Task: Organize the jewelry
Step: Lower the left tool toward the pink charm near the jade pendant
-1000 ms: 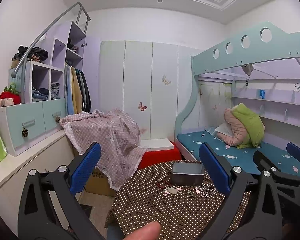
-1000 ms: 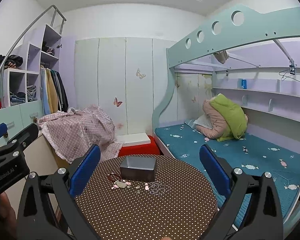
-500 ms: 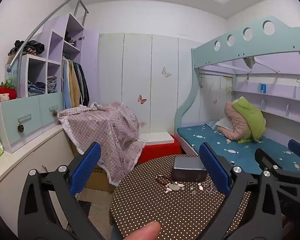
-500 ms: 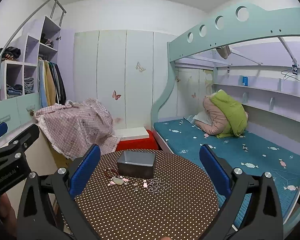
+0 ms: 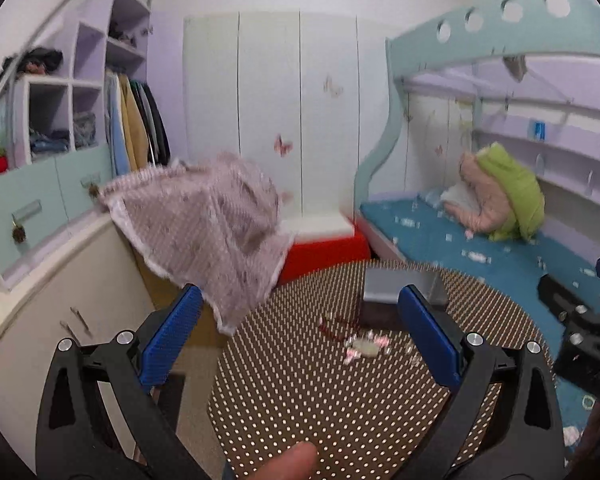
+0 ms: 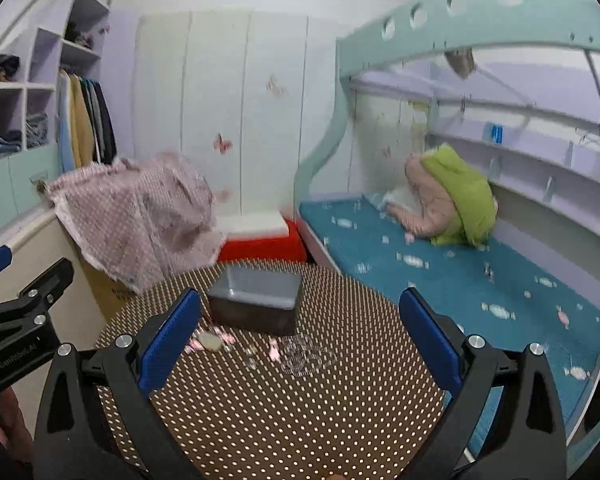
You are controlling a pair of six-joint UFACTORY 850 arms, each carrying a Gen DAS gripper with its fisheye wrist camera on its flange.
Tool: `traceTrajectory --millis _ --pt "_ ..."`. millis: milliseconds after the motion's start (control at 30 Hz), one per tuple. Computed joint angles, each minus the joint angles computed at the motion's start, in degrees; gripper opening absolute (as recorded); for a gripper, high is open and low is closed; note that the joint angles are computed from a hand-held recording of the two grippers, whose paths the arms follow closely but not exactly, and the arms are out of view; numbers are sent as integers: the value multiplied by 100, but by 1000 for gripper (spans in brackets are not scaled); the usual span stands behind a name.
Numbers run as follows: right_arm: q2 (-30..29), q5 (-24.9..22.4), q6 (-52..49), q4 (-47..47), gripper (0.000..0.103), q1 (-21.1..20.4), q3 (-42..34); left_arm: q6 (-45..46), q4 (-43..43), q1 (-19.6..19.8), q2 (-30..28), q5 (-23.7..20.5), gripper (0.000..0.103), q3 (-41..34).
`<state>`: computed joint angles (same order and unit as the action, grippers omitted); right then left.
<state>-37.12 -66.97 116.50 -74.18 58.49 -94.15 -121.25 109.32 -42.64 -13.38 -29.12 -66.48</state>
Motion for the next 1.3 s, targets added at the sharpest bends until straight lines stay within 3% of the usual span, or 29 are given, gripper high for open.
traceTrajectory --millis 267,500,633,900,1033,1300 --pt "-131 840 -461 789 96 -543 63 1711 -1775 339 -1122 783 98 -1007" --pt "-208 1607 -903 1344 95 -1003 203 4547 -4444 457 -2218 1016 98 -2184" --pt "-309 1964 -1252 1766 95 -1251 231 6431 -6264 484 -2891 893 98 -2957" --pt "-435 2479 -1767 2294 95 -1557 295 8282 -8092 526 -3942 312 98 -4209" --pt "-492 2620 -1947 2425 95 -1623 244 8966 -8809 612 -4204 231 98 -4549" --pt "-656 2748 -2248 2655 95 -1697 58 9792 -9456 770 -3907 582 98 -4065"
